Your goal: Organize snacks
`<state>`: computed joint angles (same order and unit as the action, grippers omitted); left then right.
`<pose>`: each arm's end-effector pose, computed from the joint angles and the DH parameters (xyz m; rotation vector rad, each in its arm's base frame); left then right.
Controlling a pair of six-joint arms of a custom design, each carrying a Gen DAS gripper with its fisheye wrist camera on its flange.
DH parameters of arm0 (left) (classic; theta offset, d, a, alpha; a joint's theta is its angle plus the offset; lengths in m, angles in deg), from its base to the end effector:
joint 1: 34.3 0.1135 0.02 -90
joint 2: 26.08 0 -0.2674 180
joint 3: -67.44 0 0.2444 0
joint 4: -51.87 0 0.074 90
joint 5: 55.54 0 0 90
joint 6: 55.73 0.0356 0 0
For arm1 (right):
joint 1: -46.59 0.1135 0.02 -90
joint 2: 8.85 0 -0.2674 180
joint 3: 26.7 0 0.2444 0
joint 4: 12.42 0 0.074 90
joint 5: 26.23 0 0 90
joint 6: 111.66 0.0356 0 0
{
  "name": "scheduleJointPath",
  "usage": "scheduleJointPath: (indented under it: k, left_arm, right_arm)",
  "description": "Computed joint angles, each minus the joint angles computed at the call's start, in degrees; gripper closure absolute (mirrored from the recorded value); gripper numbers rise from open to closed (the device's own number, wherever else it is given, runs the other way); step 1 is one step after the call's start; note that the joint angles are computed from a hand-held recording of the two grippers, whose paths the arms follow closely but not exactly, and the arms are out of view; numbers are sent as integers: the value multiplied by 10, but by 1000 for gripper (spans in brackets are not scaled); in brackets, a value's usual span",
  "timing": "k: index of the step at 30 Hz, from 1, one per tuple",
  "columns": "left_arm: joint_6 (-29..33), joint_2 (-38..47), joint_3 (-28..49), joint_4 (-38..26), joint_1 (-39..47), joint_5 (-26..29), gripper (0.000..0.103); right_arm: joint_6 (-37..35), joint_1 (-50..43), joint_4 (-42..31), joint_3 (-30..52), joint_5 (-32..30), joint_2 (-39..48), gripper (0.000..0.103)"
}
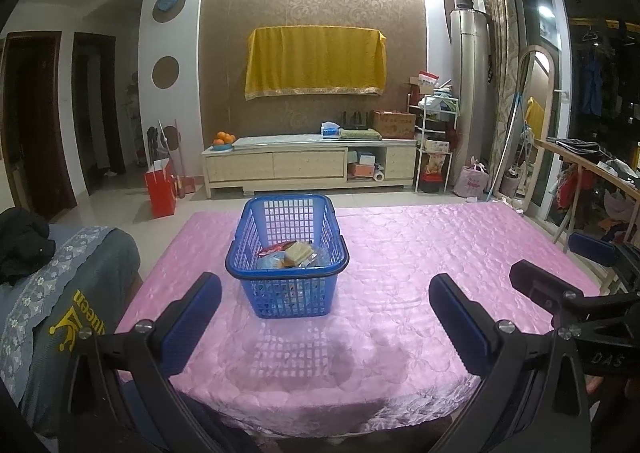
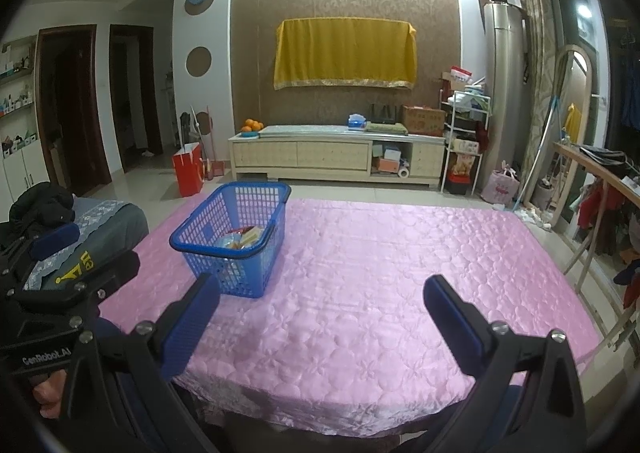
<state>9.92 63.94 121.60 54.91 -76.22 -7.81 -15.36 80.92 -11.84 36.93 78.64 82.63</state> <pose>0.2411 -0.1843 0.1833 -0.1077 1.9809 0.0501 0.2854 0.1838 0.2170 -0.3346 2.0066 0.1810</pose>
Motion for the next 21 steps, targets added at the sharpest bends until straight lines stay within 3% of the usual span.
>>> scheduleJointPath:
  k: [21]
  left_arm:
    - [-15, -6, -6, -11, -6, -1, 0]
  right_arm:
    - [1, -8, -16, 6, -13, 0, 0]
